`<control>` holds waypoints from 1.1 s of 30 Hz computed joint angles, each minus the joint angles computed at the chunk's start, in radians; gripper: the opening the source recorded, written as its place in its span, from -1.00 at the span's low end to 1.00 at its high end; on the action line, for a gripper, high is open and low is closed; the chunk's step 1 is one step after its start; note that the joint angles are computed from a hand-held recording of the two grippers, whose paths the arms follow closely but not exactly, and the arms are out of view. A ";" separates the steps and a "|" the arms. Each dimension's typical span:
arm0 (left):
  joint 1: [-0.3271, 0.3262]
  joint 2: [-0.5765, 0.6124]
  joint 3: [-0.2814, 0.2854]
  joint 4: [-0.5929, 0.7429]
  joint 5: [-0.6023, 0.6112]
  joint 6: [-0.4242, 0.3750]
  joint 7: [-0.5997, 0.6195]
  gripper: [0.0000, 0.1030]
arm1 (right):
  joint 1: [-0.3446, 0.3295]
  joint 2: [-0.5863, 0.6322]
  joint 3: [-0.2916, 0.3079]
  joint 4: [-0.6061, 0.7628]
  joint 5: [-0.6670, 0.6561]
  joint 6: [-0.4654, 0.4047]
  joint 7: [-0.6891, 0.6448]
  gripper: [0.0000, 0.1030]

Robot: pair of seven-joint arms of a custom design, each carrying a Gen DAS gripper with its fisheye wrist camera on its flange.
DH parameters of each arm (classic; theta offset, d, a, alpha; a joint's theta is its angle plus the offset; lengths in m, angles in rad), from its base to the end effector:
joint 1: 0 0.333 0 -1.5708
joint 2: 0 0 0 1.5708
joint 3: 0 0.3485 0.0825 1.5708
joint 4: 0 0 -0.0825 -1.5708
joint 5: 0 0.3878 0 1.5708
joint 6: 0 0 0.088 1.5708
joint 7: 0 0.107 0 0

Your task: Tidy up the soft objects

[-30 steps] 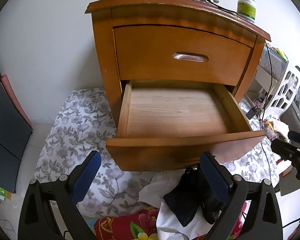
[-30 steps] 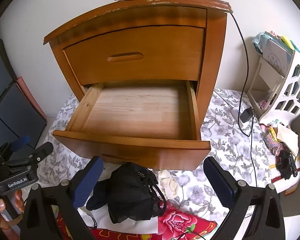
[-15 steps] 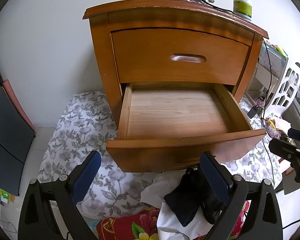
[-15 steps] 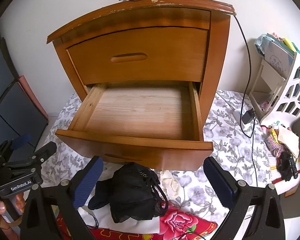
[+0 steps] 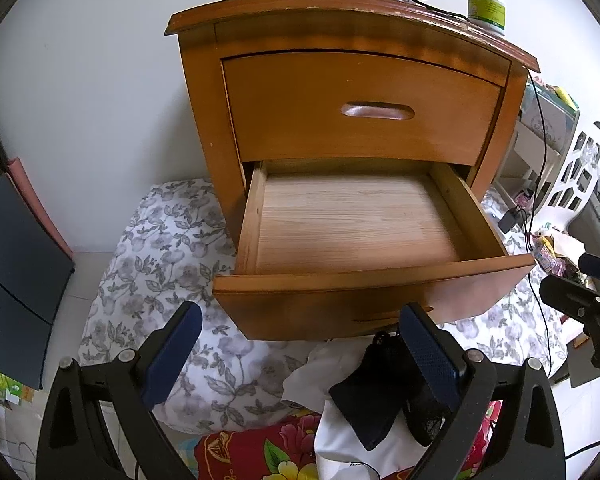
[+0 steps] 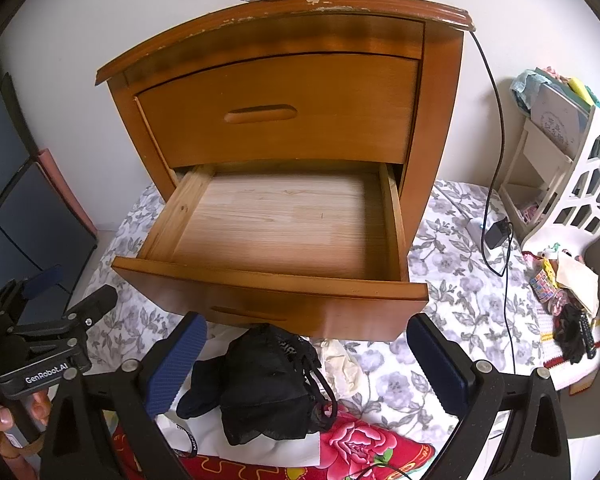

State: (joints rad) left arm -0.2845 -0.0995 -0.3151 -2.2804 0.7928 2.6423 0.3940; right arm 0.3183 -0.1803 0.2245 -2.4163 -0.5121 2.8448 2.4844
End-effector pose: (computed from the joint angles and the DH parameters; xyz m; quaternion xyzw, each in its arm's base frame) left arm 0.4295 -0.3201 0.4672 -0.6479 0.6821 -0.2308 0.2484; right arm 0.4168 0.2860 0.4700 -0.6960 0.6396 -0.1776 0.2737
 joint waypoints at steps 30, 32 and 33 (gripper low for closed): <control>-0.011 0.003 -0.005 0.012 0.033 -0.048 -0.018 0.92 | 0.009 0.003 -0.003 0.002 0.017 -0.001 -0.028 0.98; -0.012 0.002 -0.004 0.011 0.037 -0.048 -0.019 0.92 | 0.009 0.004 -0.003 0.002 0.016 -0.001 -0.028 0.98; -0.012 0.003 -0.004 0.011 0.038 -0.047 -0.020 0.92 | 0.009 0.004 -0.002 0.002 0.016 -0.001 -0.027 0.98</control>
State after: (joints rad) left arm -0.2966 -0.0967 -0.3188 -2.2694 0.8307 2.5952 0.3742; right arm 0.3270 -0.1762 0.2222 -2.4141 -0.4963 2.8434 2.4573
